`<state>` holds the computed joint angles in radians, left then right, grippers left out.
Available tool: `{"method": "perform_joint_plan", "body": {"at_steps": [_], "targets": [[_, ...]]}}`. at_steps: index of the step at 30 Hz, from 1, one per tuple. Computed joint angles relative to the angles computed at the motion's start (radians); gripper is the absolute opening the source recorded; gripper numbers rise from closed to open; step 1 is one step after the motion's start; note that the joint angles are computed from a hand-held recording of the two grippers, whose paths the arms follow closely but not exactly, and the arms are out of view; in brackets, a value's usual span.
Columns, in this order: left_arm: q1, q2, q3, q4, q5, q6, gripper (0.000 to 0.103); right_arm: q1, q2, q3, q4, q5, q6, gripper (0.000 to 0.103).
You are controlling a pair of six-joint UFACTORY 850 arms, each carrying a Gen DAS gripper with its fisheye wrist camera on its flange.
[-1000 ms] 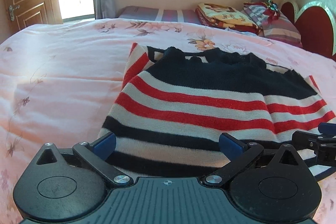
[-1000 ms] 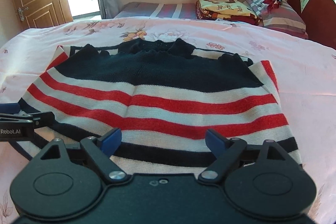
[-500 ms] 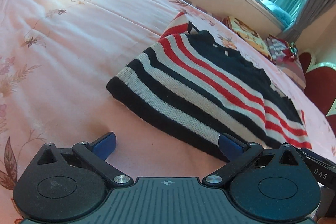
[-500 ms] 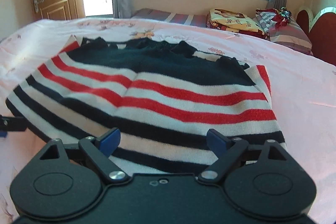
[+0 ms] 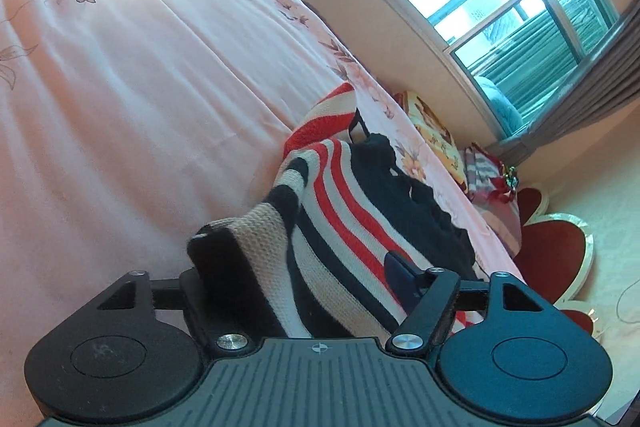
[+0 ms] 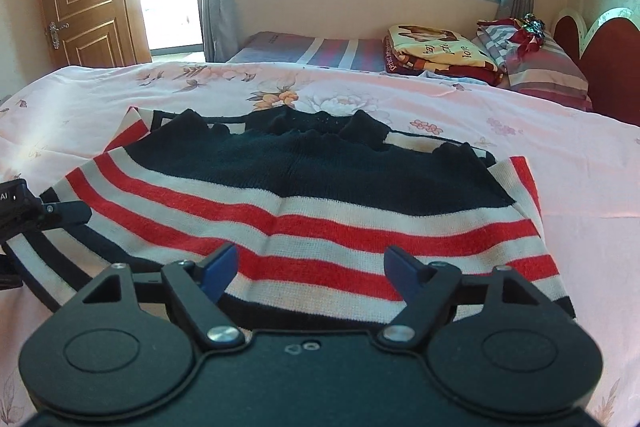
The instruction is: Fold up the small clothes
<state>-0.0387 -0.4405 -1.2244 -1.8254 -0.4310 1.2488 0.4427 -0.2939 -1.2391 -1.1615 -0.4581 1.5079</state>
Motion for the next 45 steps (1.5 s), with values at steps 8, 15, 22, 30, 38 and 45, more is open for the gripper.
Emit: {"method": "perform_joint_plan", "body": {"at_steps": [8,15,22,30,38,45], "targets": [[0.004,-0.043,-0.047,0.057,-0.014,-0.064,0.028,0.004,-0.033,-0.026,0.018,-0.072,0.009,0.068],[-0.015,-0.034,-0.061,0.092,0.027,-0.039,0.026,0.008,-0.035,-0.022,0.022,-0.062,-0.001,0.063],[-0.027,0.012,-0.044,0.067,0.036,0.03,0.025,-0.004,-0.031,-0.008,0.035,-0.025,-0.044,0.067],[-0.082,0.053,-0.065,0.047,-0.002,0.106,0.025,-0.026,0.026,0.05,0.015,0.026,0.023,0.07],[-0.195,0.033,-0.12,0.145,-0.084,0.1,0.025,-0.093,0.162,0.169,-0.069,0.054,0.176,0.07],[-0.29,0.031,-0.099,0.368,-0.097,0.002,0.026,-0.162,0.271,0.291,-0.065,0.047,0.251,0.071]]}}
